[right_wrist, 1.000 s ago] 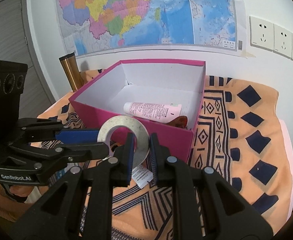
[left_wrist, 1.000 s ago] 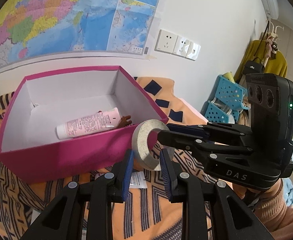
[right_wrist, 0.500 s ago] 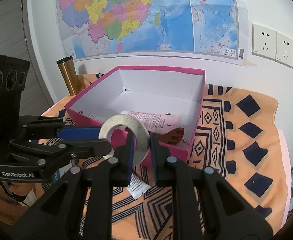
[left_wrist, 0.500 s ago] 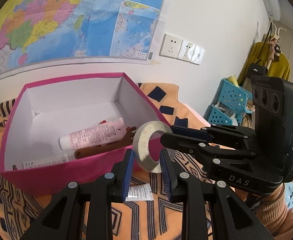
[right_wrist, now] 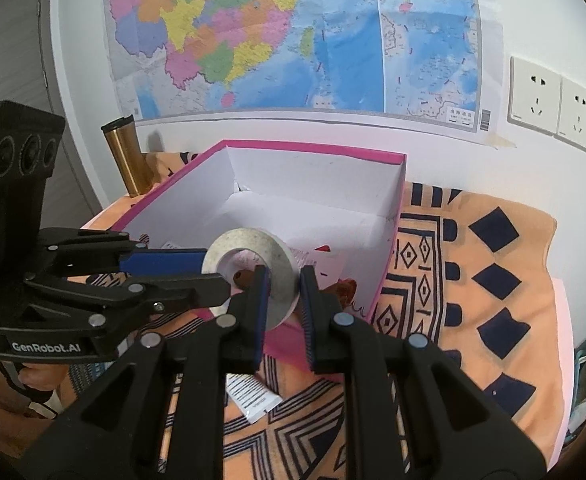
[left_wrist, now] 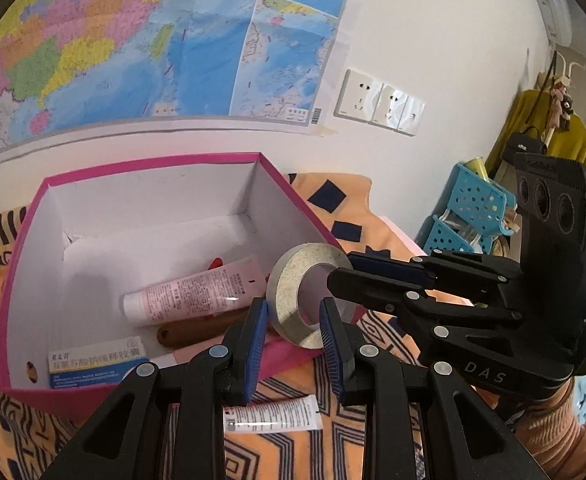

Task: Organize rigid objects
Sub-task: 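Lower the tape roll into the magenta box and open the right tool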

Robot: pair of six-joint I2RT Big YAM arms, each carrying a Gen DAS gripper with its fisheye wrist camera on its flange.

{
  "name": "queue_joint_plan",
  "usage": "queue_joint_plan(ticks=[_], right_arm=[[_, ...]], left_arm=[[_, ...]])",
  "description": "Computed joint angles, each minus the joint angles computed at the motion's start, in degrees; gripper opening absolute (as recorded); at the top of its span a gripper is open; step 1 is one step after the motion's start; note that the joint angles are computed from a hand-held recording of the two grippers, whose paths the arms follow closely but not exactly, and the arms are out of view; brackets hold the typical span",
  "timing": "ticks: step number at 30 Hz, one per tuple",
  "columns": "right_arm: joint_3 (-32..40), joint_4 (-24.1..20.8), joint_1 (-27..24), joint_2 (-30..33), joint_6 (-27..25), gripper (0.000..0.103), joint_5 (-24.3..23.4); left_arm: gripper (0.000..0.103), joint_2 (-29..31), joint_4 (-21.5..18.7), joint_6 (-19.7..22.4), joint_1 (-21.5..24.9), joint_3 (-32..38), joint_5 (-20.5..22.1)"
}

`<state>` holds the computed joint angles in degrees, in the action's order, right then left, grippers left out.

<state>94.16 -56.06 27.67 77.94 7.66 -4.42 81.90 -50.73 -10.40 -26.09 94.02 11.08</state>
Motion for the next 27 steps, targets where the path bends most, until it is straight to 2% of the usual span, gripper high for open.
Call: queue_joint_plan(ticks=[14, 21, 22, 24, 27], right_arm=[[4.15, -2.16, -1.31, 4.40, -0.49, 0.017, 0.29], [6.63, -6.42, -1.39, 7.23, -1.33, 0.018, 0.71], [6.58, -6.55, -1.27, 7.28, -1.31, 0.018, 1.35], [6.14, -6.58, -1.16, 7.06, -0.71, 0.035, 2.77], [3.78, -4.54, -1.50, 4.90, 0.36, 0.037, 2.01]], left_arm=[[0.027, 4.17, -3.23, -0.99, 1.36, 4.17, 1.95], [0.027, 4.84, -4.13, -2.19, 1.83, 3.96, 0.97], [0.027, 4.27, -3.62, -2.43, 1.86, 3.22, -0.09], [0.027, 2.94, -2.58, -2.45, 2.05, 1.89, -1.67], [0.028, -0.78, 0.41, -1.12, 2.14, -1.83, -3.94]])
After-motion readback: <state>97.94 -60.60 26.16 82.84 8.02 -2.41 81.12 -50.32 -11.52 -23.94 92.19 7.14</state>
